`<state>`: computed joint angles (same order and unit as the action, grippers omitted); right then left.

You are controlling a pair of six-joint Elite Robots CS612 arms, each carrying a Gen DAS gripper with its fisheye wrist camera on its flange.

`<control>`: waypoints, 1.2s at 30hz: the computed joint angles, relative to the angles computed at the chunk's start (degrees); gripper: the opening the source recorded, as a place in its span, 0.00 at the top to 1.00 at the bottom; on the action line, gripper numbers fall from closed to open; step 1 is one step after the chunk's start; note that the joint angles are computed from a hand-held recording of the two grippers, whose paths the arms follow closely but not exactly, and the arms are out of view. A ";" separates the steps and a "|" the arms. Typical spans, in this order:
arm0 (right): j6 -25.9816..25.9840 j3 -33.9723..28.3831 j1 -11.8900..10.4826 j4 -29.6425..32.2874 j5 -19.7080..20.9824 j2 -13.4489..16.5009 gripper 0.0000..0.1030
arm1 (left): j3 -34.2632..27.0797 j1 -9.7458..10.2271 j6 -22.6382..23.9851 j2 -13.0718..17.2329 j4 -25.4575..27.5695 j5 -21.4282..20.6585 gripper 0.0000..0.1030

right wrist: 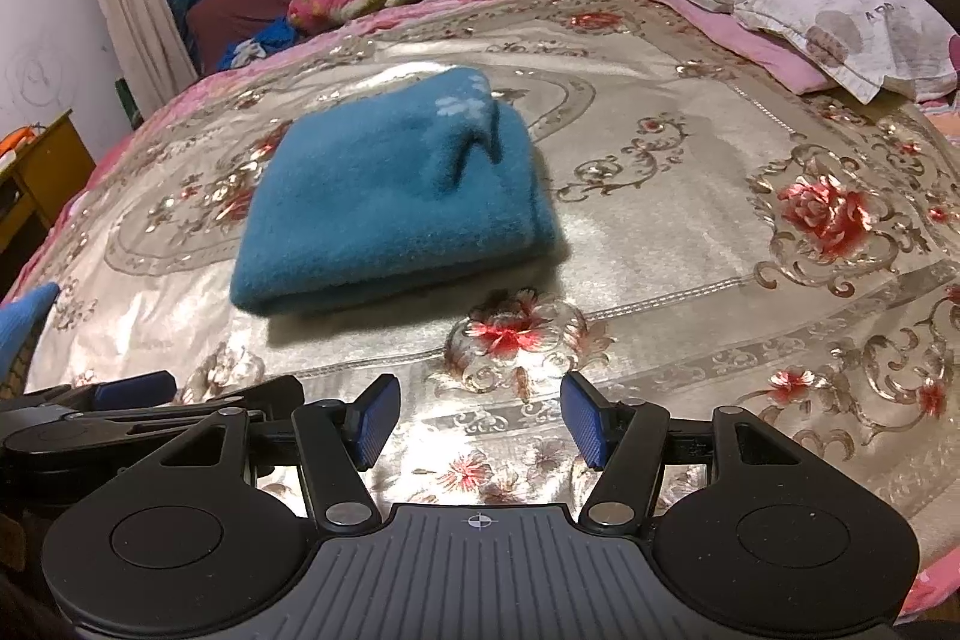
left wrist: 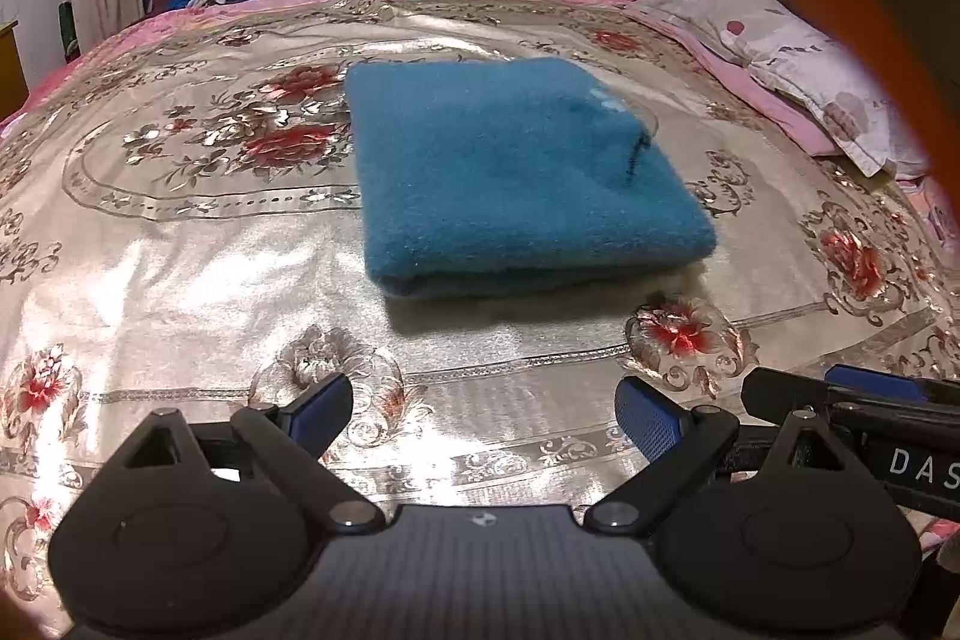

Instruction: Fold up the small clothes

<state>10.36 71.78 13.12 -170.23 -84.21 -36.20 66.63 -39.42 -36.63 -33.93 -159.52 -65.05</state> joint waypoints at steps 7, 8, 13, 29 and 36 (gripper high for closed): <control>-0.42 0.41 -0.02 -0.58 -0.99 -0.24 0.42 | 0.00 -0.13 -0.01 -0.01 -0.54 0.48 0.03; -0.67 0.45 -0.02 -0.51 -1.10 -0.29 0.42 | 0.06 -0.16 0.00 -0.03 -0.73 0.59 0.03; -1.03 0.65 0.00 -0.50 -1.58 -0.40 0.42 | 0.08 -0.33 0.69 -0.04 -0.53 1.04 0.02; -1.59 0.52 0.10 0.42 -2.86 -0.41 0.42 | -0.15 -0.43 1.11 0.00 -0.34 1.76 0.02; -1.44 0.50 0.13 0.68 -3.01 -0.43 0.42 | -0.44 -0.65 1.42 0.11 0.29 2.46 0.02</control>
